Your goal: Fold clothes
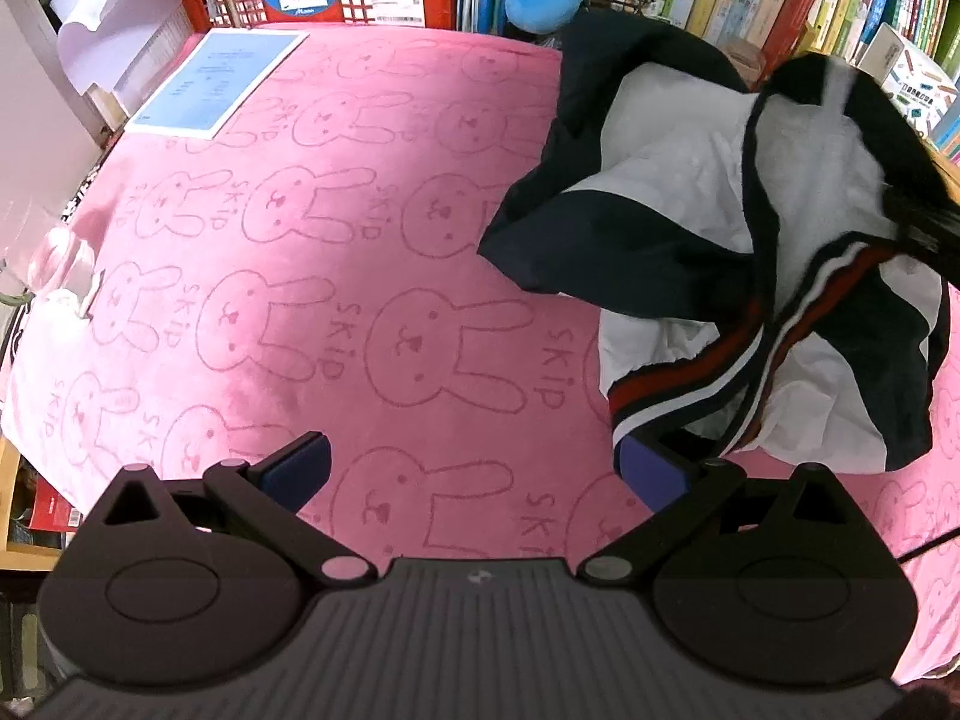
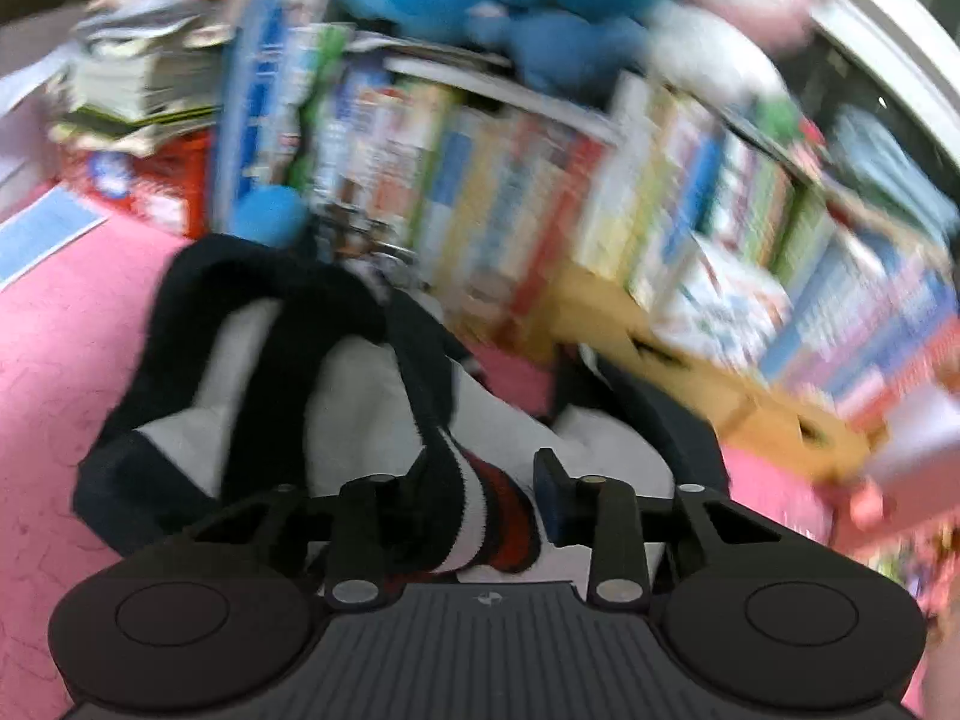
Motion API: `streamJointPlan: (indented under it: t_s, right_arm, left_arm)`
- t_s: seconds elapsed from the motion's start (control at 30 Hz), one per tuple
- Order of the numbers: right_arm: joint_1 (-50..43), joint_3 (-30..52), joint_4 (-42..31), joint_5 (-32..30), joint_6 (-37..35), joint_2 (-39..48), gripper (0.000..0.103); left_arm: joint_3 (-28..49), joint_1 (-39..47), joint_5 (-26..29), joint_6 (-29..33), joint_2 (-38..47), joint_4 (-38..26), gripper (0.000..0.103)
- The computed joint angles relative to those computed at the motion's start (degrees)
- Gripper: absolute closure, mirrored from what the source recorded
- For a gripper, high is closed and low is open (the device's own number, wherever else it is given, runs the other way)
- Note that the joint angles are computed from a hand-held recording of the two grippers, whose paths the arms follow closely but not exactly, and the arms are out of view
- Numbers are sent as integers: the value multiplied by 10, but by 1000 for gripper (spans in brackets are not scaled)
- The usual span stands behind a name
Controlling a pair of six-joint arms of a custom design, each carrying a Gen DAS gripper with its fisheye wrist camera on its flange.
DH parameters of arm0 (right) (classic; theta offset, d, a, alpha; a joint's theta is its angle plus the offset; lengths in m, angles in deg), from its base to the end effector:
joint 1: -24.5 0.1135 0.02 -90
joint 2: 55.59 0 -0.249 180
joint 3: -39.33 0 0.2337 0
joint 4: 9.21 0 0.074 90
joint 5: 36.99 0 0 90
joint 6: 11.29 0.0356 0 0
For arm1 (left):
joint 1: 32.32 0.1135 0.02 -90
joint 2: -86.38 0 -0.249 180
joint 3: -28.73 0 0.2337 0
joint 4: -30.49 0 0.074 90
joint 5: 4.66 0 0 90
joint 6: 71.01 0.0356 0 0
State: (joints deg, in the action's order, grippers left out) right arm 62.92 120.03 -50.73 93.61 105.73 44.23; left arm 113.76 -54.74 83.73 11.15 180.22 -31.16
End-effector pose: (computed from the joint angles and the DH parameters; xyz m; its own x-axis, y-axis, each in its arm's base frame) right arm 0.2751 0.1887 0.1943 -0.7091 -0.1222 -0.6945 0.1126 0.9526 -0.2825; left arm 0.2817 -0.1151 0.2229 -0.9139 0.2295 -0.3350 0.2502 0.9680 -0.0194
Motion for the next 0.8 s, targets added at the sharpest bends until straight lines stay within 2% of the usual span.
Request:
streamJointPlan:
  t_s: [0.1, 0.27, 0.4, 0.5, 0.6, 0.73, 0.8]
  right_arm:
    - [-16, -55, 5, 8, 11, -42, 83]
    - [-4, -135, -15, 45, 41, -144, 88]
    - [27, -182, -59, 80, 73, -227, 88]
    - [62, -201, -109, 83, 109, -282, 88]
    - [98, -205, -149, 101, 136, -308, 88]
    - [131, -197, -220, 134, 188, -303, 88]
    - [134, -200, -254, 144, 221, -294, 88]
  left_arm:
    - [-10, -37, -18, 21, -1, 35, 0]
    - [-10, -117, -53, 62, 14, 106, 0]
    - [23, -164, -54, 58, 50, 137, 0]
    - [38, -193, -43, 49, 68, 159, 0]
    - [36, -225, -50, 62, 73, 187, 0]
    - [46, -252, -183, 76, 99, 232, 1]
    - [57, -229, -199, 69, 105, 239, 0]
